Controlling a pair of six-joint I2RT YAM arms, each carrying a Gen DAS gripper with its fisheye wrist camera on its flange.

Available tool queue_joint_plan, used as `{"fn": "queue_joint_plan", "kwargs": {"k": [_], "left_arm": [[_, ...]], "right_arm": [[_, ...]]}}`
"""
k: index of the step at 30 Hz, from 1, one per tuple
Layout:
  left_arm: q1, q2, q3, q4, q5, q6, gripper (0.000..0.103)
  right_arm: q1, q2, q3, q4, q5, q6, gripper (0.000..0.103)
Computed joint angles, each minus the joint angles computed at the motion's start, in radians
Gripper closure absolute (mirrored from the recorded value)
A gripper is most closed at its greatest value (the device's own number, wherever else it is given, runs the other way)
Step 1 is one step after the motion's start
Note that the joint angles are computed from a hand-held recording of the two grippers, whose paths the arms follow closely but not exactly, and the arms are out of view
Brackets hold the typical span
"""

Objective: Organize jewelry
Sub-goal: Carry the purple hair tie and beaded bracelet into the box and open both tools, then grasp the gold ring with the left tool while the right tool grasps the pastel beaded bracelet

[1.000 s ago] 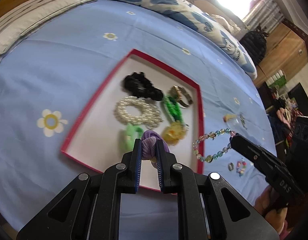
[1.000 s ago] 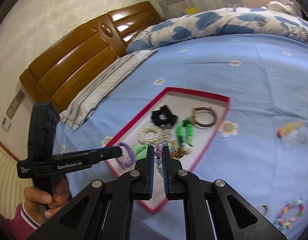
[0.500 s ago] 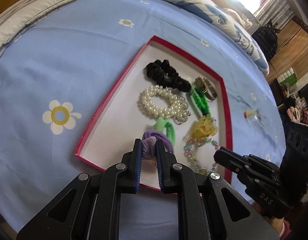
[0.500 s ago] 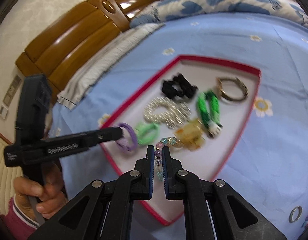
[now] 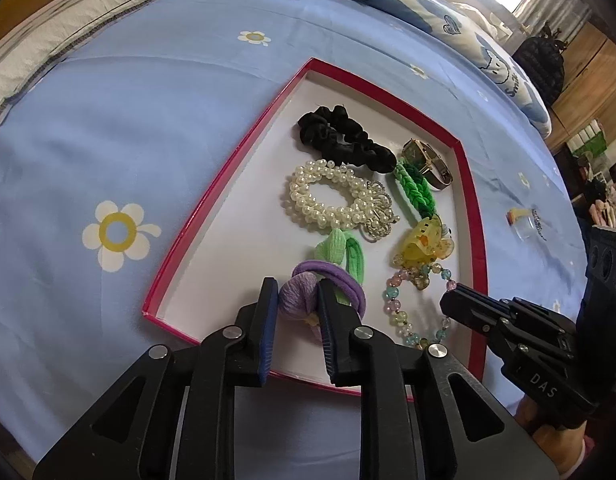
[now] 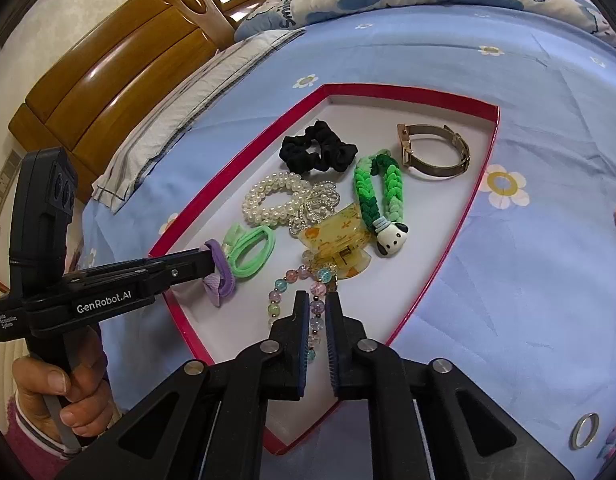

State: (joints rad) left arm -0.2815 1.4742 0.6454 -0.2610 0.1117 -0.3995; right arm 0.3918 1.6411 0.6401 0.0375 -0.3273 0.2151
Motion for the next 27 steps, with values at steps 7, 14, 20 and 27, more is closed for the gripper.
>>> {"fn": "queue_joint_plan", "kwargs": {"k": [7,14,20,27], "left_arm": [[-0.004,-0.018,0.001,-0.02,-0.017,-0.007,0.069],[-0.006,-0.077,-0.007,-0.053,-0.021,-0.019,0.056],[-0.042,-0.127,-0.003,-0.082,-0.029,-0.044,0.055],[-0.151,-0.139,0.028,-0.101,-0.046,-0.092,0.055]], "right_arm": [[-0.016,-0.012,-0.005,-0.005,-0.014,0.005,0.083],[-0.017,-0.098,-0.032,-0.032,-0.004,0.006,0.064],[-0.082,-0.221,-0.094,-0.073,-0.024,-0.005,0.064],[-0.246,-0.388,-0.191,-0.179,-0.071,-0.069,0.062]]}}
